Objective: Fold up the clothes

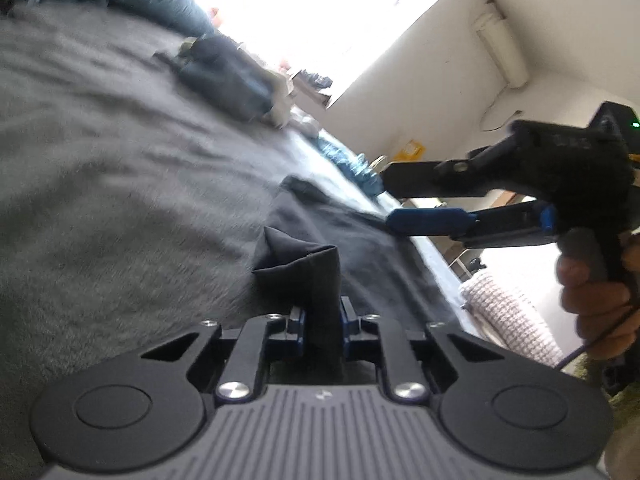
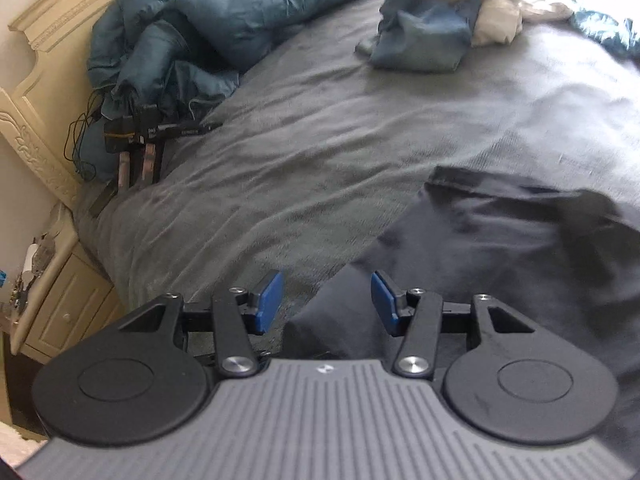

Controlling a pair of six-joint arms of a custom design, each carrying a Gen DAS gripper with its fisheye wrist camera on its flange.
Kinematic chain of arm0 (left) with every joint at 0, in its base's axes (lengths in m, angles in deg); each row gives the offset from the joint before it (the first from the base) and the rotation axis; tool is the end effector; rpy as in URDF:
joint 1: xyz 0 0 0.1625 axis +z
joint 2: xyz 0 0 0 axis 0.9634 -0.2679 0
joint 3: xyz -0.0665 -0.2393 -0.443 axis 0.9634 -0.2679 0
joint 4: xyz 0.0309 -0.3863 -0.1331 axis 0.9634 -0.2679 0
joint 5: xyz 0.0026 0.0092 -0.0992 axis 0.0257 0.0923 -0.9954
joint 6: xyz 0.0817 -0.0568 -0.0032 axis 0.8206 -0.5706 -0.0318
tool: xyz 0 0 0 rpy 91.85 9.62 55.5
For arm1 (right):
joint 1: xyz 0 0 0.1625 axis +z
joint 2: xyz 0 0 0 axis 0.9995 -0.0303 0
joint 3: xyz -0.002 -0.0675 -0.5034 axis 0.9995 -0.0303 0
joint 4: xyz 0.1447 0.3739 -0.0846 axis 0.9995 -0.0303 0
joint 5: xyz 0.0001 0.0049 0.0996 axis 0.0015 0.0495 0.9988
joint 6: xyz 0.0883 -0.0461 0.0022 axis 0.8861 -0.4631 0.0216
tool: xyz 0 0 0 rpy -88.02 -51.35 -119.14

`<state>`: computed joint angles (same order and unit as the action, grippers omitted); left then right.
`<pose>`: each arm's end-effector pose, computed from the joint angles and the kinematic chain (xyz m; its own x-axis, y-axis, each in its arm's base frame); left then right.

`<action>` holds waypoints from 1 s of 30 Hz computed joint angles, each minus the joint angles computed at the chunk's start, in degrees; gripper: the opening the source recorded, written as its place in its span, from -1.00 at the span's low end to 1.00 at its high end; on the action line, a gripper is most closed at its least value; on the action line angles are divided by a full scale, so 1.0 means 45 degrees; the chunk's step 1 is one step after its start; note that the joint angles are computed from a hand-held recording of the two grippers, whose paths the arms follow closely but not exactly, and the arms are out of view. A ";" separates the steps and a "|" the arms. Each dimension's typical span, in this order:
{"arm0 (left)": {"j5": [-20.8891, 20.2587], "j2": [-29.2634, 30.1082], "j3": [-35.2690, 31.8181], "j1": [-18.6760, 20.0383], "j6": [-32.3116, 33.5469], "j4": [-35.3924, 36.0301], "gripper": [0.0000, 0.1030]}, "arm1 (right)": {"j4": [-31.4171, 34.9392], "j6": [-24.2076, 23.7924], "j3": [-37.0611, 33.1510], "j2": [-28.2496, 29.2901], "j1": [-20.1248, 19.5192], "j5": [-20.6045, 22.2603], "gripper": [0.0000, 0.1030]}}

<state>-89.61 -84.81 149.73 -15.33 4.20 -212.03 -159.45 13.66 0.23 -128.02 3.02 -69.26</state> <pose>-0.1813 -0.6288 0.0037 -0.9863 0.1531 -0.0618 0.1393 0.5709 -0.8091 0.1419 -0.7783 0.2198 -0.8026 -0.5337 0.2665 -0.5909 0.7726 -0.2322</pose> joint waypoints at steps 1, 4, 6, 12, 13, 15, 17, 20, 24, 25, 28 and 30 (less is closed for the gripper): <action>-0.0025 -0.0011 -0.0014 0.0054 -0.0222 0.0032 -0.53 | 0.0203 0.0161 -0.0093 0.0039 -0.0003 -0.0009 -0.06; -0.0234 -0.0045 -0.0100 0.0214 -0.0739 0.0047 -0.48 | 0.0470 0.0438 -0.0180 0.0064 -0.0065 0.0185 -0.06; -0.0492 -0.0068 -0.0193 0.0334 -0.0971 0.0112 -0.51 | 0.0353 0.0563 -0.0065 0.0017 -0.0128 0.0348 -0.06; -0.2949 0.0020 -0.0428 0.1112 -0.2569 -0.0294 -0.82 | 0.0327 0.0736 0.0029 -0.0135 -0.0338 0.0622 -0.06; -0.3648 0.0107 -0.0482 0.1325 -0.3074 -0.0580 -0.82 | 0.0484 0.0721 -0.0107 -0.0122 -0.0336 0.0614 -0.06; -0.5200 0.0401 -0.0763 0.1830 -0.4447 -0.1231 -0.82 | 0.0897 0.0708 -0.0478 -0.0039 -0.0277 0.0578 -0.05; -0.6853 0.0746 -0.1214 0.2373 -0.5796 -0.1641 -0.83 | 0.1278 0.0366 -0.0851 0.0093 -0.0169 0.0496 -0.04; -0.7701 0.0903 -0.1526 0.2684 -0.6564 -0.1471 -0.81 | 0.1519 -0.0853 -0.1278 0.0328 0.0078 0.0061 -0.01; -0.7755 0.0873 -0.1586 0.2677 -0.6321 -0.1217 -0.80 | 0.1734 -0.1666 -0.1828 0.0769 0.0392 -0.1197 -0.01; -0.7737 0.0865 -0.1607 0.2664 -0.6182 -0.1139 -0.79 | 0.2172 -0.1361 -0.2100 0.0902 0.0418 -0.1461 -0.01; -0.7619 0.0847 -0.1606 0.2596 -0.5750 -0.0994 -0.79 | 0.3752 0.0132 -0.3072 0.1343 0.0384 -0.1897 -0.01; -0.7530 0.0837 -0.1598 0.2547 -0.5462 -0.0910 -0.79 | 0.4614 0.1091 -0.3607 0.1578 0.0326 -0.1999 -0.01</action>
<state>-123.49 -81.04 142.54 -3.87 -20.38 -216.12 -138.69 18.58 -16.00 -120.92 4.48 -78.26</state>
